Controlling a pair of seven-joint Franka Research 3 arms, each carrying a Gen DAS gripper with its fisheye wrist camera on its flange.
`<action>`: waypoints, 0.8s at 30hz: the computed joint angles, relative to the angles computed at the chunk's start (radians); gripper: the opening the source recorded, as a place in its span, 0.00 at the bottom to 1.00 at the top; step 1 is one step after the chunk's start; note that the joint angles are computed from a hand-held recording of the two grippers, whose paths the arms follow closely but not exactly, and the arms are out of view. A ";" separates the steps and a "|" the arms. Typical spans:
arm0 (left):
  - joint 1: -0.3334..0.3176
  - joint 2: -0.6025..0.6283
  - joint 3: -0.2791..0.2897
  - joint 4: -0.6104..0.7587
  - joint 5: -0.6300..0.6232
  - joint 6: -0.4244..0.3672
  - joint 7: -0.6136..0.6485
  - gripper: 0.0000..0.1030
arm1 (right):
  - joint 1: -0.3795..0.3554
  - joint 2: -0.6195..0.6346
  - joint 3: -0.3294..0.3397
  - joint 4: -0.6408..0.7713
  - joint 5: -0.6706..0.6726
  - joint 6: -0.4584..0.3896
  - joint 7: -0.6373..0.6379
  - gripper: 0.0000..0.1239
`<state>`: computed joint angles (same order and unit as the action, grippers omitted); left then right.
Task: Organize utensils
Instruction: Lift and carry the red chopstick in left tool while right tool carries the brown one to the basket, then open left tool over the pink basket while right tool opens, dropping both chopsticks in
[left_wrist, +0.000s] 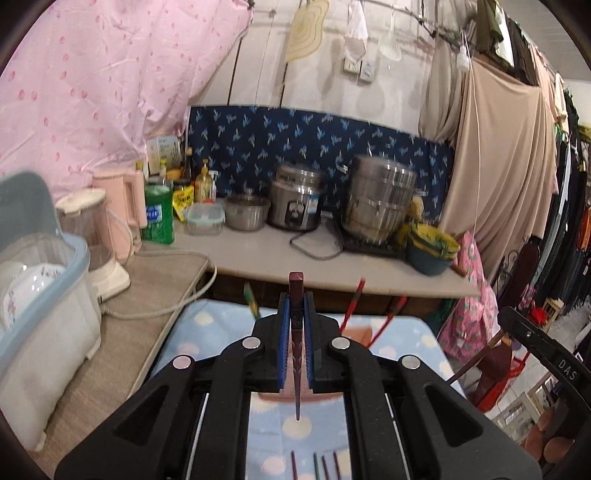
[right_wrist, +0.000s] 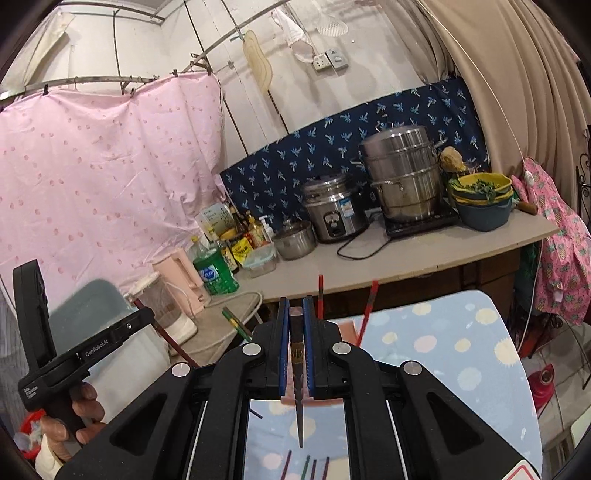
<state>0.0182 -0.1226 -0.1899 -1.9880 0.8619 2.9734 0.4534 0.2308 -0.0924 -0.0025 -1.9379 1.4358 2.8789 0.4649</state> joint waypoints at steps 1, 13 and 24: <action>0.006 0.012 -0.003 0.028 0.015 -0.001 -0.015 0.07 | 0.001 0.017 -0.002 0.037 0.024 -0.003 -0.017 0.06; -0.079 0.228 0.065 0.340 0.131 -0.100 -0.085 0.07 | -0.029 0.269 0.074 0.402 0.083 0.075 -0.062 0.06; -0.121 0.296 0.118 0.309 -0.010 -0.098 0.016 0.07 | -0.073 0.422 0.133 0.442 -0.255 0.091 0.247 0.06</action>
<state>-0.1032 0.1738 -0.0719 -1.6793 0.8518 2.8754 0.4695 0.1581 0.3294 0.1301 -1.4961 1.1808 2.9696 0.7122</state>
